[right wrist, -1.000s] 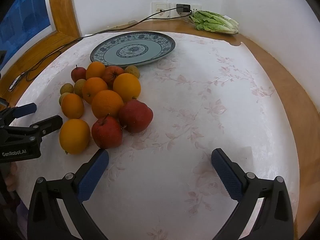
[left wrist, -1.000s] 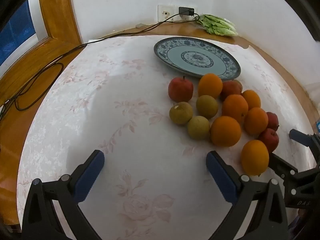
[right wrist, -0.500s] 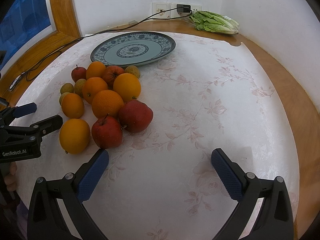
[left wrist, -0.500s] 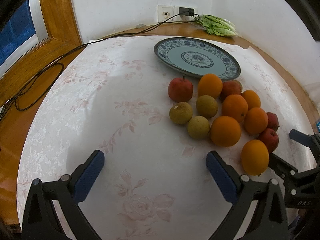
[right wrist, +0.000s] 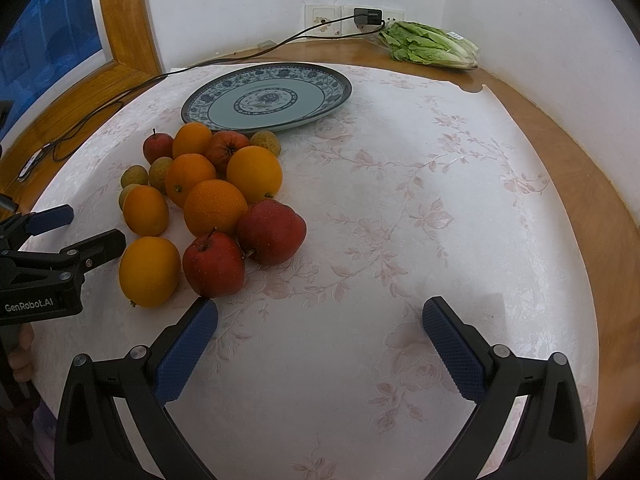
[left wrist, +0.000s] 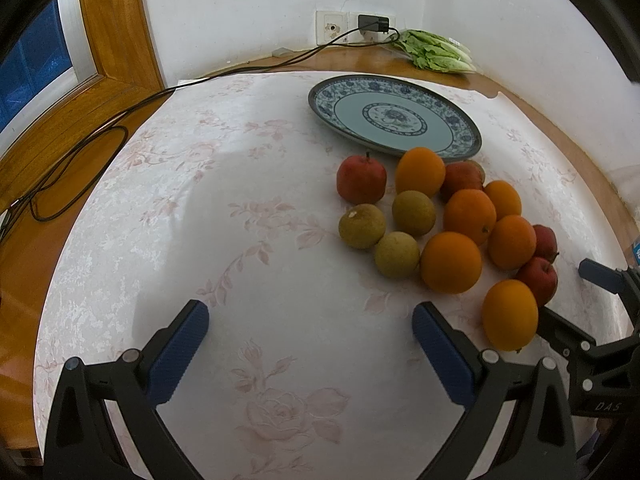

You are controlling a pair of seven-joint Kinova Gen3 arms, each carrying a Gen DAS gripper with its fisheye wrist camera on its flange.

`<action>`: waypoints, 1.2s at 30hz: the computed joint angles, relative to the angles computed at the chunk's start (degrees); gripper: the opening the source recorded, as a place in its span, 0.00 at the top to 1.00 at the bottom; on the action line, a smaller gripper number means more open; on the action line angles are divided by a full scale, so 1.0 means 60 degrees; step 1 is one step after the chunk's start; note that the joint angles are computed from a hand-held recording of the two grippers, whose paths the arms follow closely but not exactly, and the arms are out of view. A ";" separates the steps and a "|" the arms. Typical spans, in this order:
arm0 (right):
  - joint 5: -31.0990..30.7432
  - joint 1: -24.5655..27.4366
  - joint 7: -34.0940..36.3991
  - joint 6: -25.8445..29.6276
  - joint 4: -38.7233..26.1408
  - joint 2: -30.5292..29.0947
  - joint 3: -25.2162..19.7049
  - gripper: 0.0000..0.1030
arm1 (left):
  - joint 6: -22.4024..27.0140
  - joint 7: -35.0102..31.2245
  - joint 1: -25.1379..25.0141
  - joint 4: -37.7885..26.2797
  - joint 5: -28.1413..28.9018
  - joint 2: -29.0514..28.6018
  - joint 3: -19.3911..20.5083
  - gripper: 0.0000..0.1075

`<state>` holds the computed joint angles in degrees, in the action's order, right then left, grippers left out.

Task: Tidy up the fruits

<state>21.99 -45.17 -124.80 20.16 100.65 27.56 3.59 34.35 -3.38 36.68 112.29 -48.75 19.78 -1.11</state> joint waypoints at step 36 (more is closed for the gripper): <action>-0.0035 0.0074 0.0053 0.0130 -0.0085 0.0020 -0.0105 0.00 | -0.0018 0.0020 -0.0004 0.0017 -0.0022 0.0000 0.0000 0.04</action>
<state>21.78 -44.72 -124.48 20.94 100.14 27.68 2.96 34.25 -3.26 36.66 112.40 -48.88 19.78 -1.10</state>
